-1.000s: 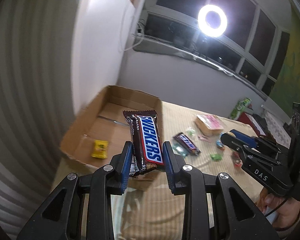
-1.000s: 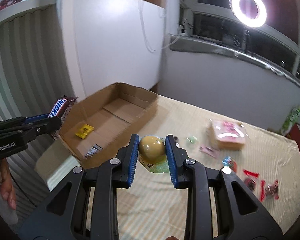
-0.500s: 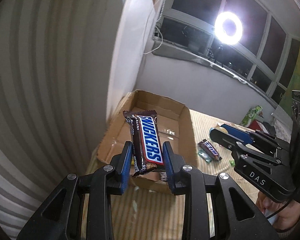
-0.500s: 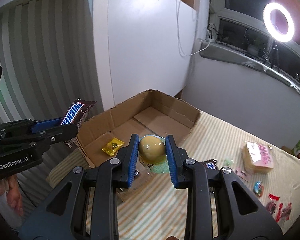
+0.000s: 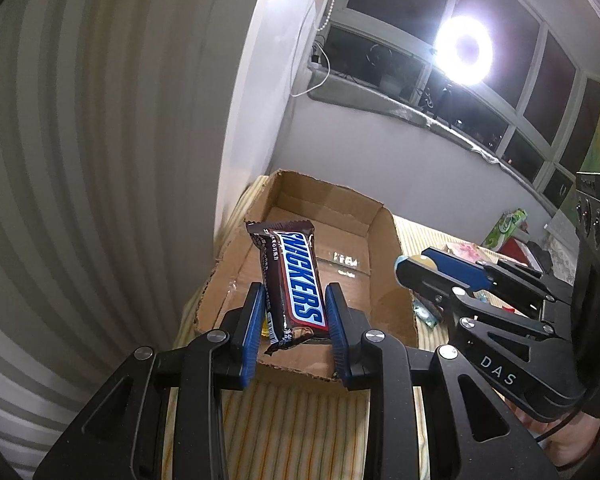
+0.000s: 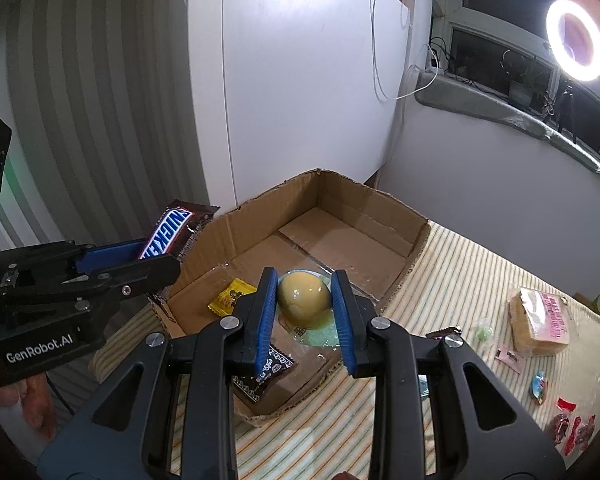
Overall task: Organize snacks
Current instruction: 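Carry the Snickers bar and ball candy into the box and release both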
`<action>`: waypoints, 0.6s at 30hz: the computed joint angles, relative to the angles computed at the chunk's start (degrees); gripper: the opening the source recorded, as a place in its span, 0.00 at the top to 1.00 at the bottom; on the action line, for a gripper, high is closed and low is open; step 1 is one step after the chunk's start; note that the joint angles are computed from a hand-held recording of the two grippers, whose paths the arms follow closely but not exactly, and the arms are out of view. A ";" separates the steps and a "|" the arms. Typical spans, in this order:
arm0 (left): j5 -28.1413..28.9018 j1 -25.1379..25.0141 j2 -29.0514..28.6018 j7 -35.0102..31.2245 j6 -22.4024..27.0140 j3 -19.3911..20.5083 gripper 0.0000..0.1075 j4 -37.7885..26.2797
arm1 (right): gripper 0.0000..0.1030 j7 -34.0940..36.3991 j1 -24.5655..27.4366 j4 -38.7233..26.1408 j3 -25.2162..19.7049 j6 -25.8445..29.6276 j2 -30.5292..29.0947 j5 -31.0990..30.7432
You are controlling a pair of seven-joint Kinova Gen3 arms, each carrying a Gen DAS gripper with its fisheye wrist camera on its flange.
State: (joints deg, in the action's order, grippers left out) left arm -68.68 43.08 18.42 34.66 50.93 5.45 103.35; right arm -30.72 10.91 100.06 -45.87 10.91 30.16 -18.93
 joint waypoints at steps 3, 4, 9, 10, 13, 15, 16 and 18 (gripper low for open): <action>-0.17 -0.42 -0.20 0.20 -0.79 -0.20 0.73 0.57 | 0.72 -0.09 -0.73 -0.50 0.66 0.26 0.33 0.01; -0.19 -0.53 -0.31 0.31 -0.95 -0.20 0.73 0.76 | 0.72 -0.07 -0.81 -0.55 0.71 0.27 0.39 -0.03; 0.12 -0.88 -0.35 0.06 -1.11 -0.09 0.73 0.65 | 0.72 0.16 -1.10 -0.89 1.01 0.59 0.49 -0.28; 0.22 -0.90 -0.38 -0.05 -1.09 -0.08 0.73 0.63 | 0.72 0.19 -1.15 -0.90 1.05 0.63 0.48 -0.36; 0.49 -0.92 -0.30 -0.39 -1.09 -0.07 0.73 0.39 | 0.72 0.39 -1.31 -0.83 1.17 0.65 0.43 -0.53; 0.44 -0.90 -0.27 -0.29 -1.13 -0.17 0.73 0.39 | 0.72 0.45 -1.39 -0.80 1.25 0.68 0.38 -0.65; 0.48 -0.89 -0.23 -0.27 -1.09 -0.20 0.73 0.35 | 0.72 0.48 -1.47 -0.80 1.33 0.64 0.39 -0.69; 0.49 -0.82 -0.19 -0.13 -0.98 -0.25 0.73 0.30 | 0.72 0.54 -1.48 -0.83 1.36 0.66 0.40 -0.76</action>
State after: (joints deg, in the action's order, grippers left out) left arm -68.19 42.26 18.24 34.53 49.95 5.20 103.64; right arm -30.17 9.42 99.23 -44.51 11.57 30.56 -19.68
